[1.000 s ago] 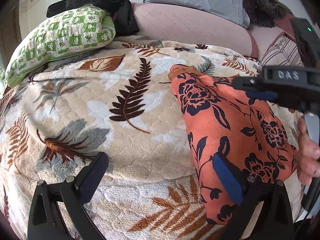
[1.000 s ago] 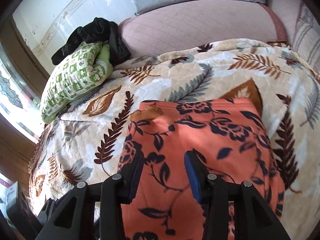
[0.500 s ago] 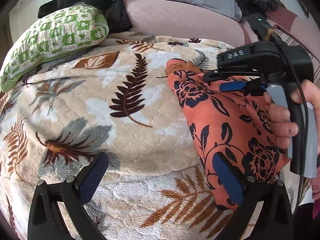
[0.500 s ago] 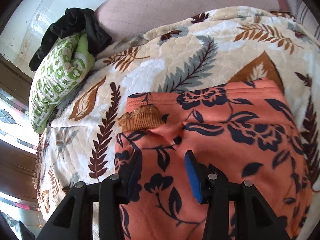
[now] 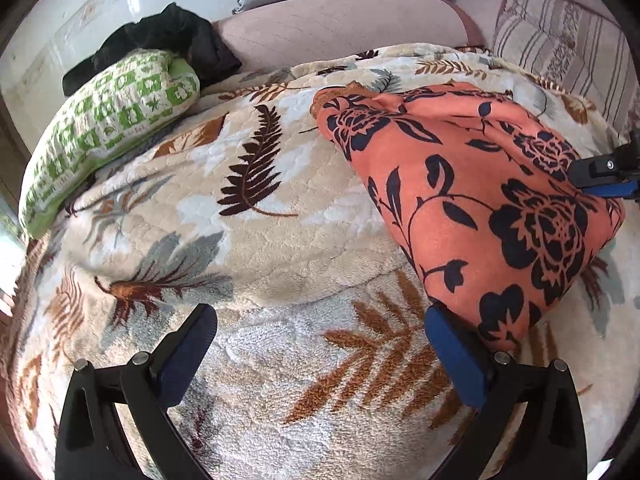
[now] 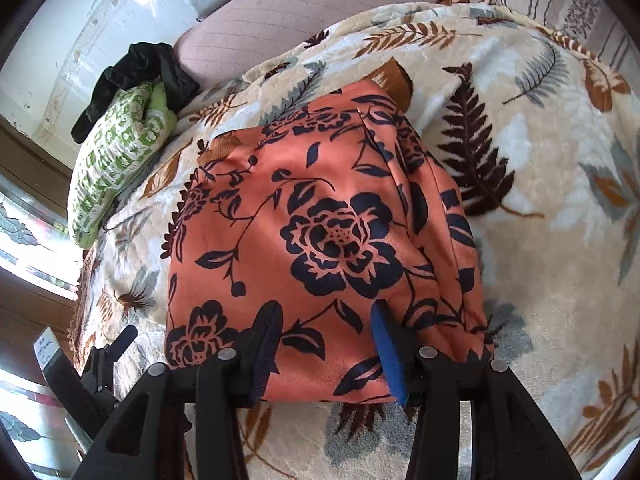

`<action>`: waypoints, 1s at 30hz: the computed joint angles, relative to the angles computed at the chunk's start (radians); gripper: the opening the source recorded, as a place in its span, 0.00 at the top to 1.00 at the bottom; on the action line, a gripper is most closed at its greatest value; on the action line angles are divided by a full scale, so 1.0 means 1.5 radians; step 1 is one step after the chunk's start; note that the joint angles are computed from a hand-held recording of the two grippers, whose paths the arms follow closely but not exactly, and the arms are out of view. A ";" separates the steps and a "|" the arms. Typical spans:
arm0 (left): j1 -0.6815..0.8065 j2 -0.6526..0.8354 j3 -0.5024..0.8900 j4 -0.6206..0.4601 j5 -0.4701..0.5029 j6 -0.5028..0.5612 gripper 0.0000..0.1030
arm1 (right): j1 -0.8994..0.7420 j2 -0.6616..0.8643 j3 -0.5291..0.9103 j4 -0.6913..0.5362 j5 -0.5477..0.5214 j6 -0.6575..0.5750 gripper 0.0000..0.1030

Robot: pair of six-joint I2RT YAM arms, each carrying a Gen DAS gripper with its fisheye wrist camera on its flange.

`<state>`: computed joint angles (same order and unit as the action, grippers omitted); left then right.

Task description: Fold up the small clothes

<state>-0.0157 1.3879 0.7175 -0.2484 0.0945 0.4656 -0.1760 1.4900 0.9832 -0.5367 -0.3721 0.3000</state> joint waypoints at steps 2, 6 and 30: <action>-0.002 -0.015 -0.002 -0.006 -0.010 0.010 0.00 | -0.001 -0.015 -0.017 0.019 -0.002 0.002 0.51; 0.042 -0.064 0.003 -0.038 0.048 0.006 0.00 | -0.007 -0.050 -0.020 0.012 -0.006 -0.004 0.51; 0.025 0.097 0.141 -0.069 0.176 -0.149 0.00 | -0.140 -0.059 -0.106 0.181 -0.154 -0.001 0.50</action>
<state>0.0226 1.5329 0.9290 -0.3517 0.3592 0.2424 -0.3855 1.4015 0.8246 -0.2655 -0.6026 0.2988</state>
